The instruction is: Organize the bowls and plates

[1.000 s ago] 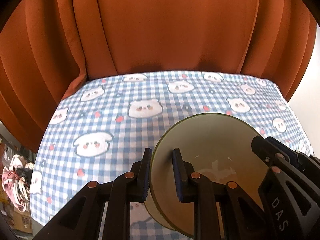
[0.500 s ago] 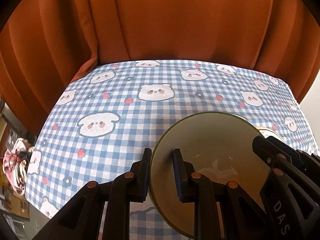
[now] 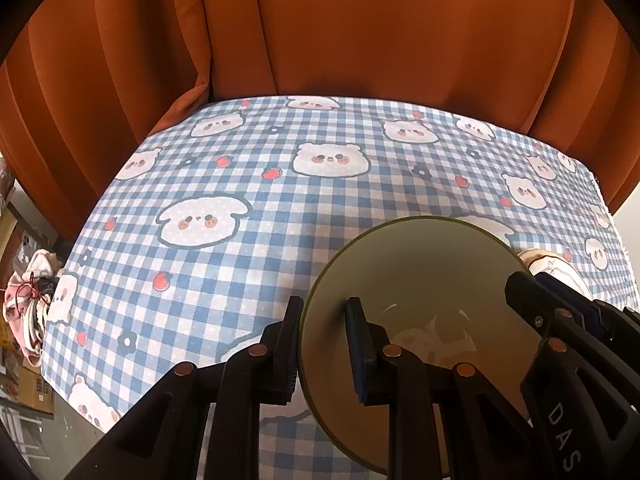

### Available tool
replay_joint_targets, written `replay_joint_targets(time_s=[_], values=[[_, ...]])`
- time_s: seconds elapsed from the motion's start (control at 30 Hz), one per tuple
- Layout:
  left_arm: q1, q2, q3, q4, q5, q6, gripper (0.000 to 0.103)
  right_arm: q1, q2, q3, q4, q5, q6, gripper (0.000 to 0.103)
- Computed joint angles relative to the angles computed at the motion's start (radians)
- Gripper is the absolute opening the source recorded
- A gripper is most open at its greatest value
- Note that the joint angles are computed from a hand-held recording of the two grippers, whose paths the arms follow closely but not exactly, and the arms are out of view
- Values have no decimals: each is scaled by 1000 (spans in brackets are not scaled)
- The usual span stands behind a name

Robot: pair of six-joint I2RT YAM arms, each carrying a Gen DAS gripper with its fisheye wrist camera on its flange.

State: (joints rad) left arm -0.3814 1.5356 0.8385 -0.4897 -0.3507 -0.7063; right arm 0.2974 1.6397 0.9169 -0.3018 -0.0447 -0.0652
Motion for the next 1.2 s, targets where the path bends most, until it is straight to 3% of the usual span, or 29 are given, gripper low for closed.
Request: replay_joint_targets(time_s=[0.57, 0.73, 0.87, 0.93, 1.0, 1.1, 1.2], values=[[14, 28, 1, 42, 27, 36, 20, -6, 42, 6, 23, 8, 3, 18], [25, 3, -23, 51, 84, 67, 33, -11, 37, 5, -1, -1, 19, 21], [35, -14, -49, 58, 135, 110, 40, -3, 23, -6, -37, 7, 45, 32], [50, -18, -61, 61, 166, 136, 47, 7, 13, -15, -54, 13, 60, 48], [70, -26, -77, 73, 199, 153, 53, 18, -4, -31, -57, 35, 78, 55], [103, -29, -95, 103, 249, 177, 63, 23, -19, -40, -66, 53, 111, 57], [132, -12, -95, 122, 305, 197, 65, 22, -15, -30, -84, 60, 131, 57]])
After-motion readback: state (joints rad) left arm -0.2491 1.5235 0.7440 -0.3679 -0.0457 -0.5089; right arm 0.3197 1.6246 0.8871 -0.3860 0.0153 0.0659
